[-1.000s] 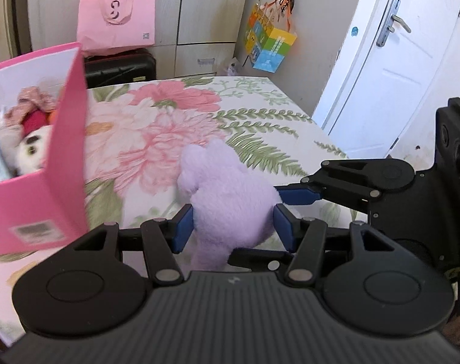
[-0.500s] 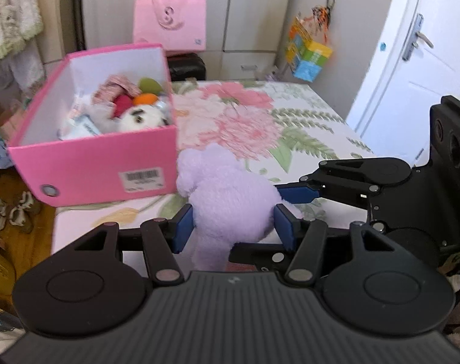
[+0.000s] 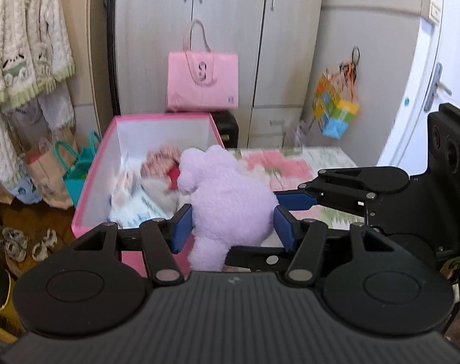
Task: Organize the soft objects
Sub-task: 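Lift and carry the lavender plush toy with both grippers over the pink box, then open both grippers to release the plush toy into the box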
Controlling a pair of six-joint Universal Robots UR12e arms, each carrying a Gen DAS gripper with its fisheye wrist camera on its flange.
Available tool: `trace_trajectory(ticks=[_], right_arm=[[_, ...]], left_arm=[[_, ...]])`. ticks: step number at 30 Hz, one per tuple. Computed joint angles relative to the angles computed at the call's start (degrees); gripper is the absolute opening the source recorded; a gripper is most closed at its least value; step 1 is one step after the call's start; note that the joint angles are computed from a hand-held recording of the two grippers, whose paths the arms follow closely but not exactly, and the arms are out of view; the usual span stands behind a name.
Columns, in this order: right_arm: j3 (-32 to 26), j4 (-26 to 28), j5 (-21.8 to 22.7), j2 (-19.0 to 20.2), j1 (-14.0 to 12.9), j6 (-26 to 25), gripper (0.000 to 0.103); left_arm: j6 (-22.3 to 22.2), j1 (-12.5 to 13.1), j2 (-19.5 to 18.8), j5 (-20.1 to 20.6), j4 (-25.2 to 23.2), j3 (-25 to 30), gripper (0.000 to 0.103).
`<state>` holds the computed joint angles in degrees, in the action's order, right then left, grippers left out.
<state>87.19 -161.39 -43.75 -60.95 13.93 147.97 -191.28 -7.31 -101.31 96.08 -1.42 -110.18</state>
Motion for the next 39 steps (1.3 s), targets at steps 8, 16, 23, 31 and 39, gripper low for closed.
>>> trace_trajectory(ticks=[8,16,23,31,39], right_arm=[[-6.07,-2.69,-0.78,3.79,1.36,2.64,0.065],[-13.03,1.18,-5.19,8.11,3.25,2.81,0.065],[-21.23,11.69,-5.54,12.46,3.72,-1.21,0.065],[-28.92,25.00,-6.73,16.12,4.40,-7.91,0.066],[-26.59,21.46,-9.97,15.36,4.63,-9.66,0.071]], left_arm=[[-0.48,2.66,-2.27,-0.64,2.44,2.78,0.055],[-4.36,5.32,-5.77,-2.54,0.74,6.20,0.056],[-7.83,7.22,-8.76,-4.16,-0.69,8.75,0.056],[-10.22,8.12,-10.45,-4.49,-5.77,10.82,0.057],[-11.93,7.97,-10.82,-4.40,-5.78,10.69,0.059]])
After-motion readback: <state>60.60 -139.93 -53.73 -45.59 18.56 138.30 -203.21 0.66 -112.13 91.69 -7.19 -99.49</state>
